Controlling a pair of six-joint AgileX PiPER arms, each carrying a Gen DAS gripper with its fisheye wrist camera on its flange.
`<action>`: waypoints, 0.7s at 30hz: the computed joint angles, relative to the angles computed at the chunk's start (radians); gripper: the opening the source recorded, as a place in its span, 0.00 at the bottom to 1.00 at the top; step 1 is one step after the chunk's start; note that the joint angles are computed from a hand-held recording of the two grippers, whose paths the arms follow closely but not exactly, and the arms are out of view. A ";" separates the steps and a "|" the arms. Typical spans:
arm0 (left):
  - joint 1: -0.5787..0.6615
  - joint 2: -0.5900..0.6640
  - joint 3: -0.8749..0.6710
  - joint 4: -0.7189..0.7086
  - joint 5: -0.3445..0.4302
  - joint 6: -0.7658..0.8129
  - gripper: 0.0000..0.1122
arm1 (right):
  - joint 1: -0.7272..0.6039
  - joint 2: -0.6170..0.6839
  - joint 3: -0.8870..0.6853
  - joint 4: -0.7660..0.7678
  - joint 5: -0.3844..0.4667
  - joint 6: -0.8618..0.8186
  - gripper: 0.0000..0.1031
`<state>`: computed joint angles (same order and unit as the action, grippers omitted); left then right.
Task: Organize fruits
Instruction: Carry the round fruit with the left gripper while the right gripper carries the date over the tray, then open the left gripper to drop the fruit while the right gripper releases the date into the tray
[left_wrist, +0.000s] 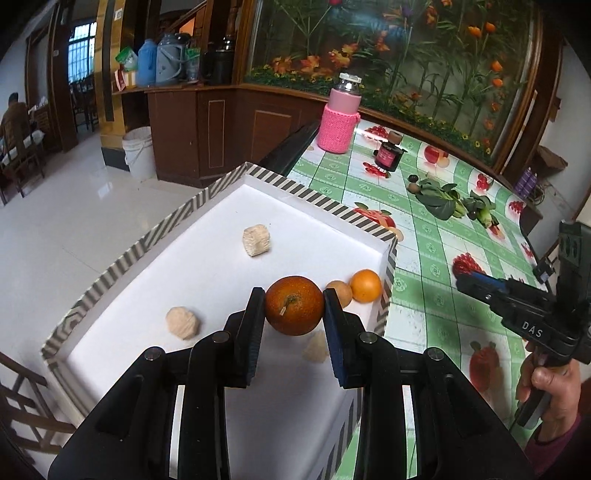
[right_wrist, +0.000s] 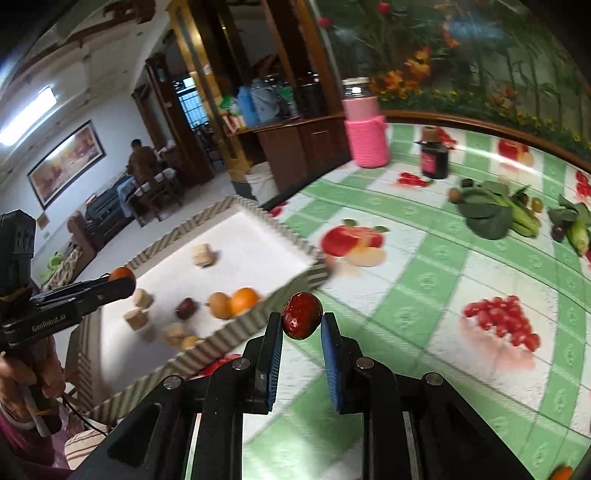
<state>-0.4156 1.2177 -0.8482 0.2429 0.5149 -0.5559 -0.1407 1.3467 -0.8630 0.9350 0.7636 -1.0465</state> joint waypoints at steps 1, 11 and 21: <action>-0.007 -0.012 0.009 0.027 0.004 -0.022 0.27 | 0.022 -0.007 0.004 -0.005 -0.008 0.011 0.20; -0.043 -0.042 0.123 0.192 0.008 -0.170 0.27 | 0.196 -0.043 0.007 -0.074 -0.078 0.132 0.20; -0.096 -0.007 0.159 0.298 -0.008 -0.296 0.27 | 0.285 -0.019 -0.012 -0.117 -0.115 0.197 0.20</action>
<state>-0.5116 1.2103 -0.6896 0.5412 0.5072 -0.8521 0.1445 1.3282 -0.8755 0.8180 0.6486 -0.8496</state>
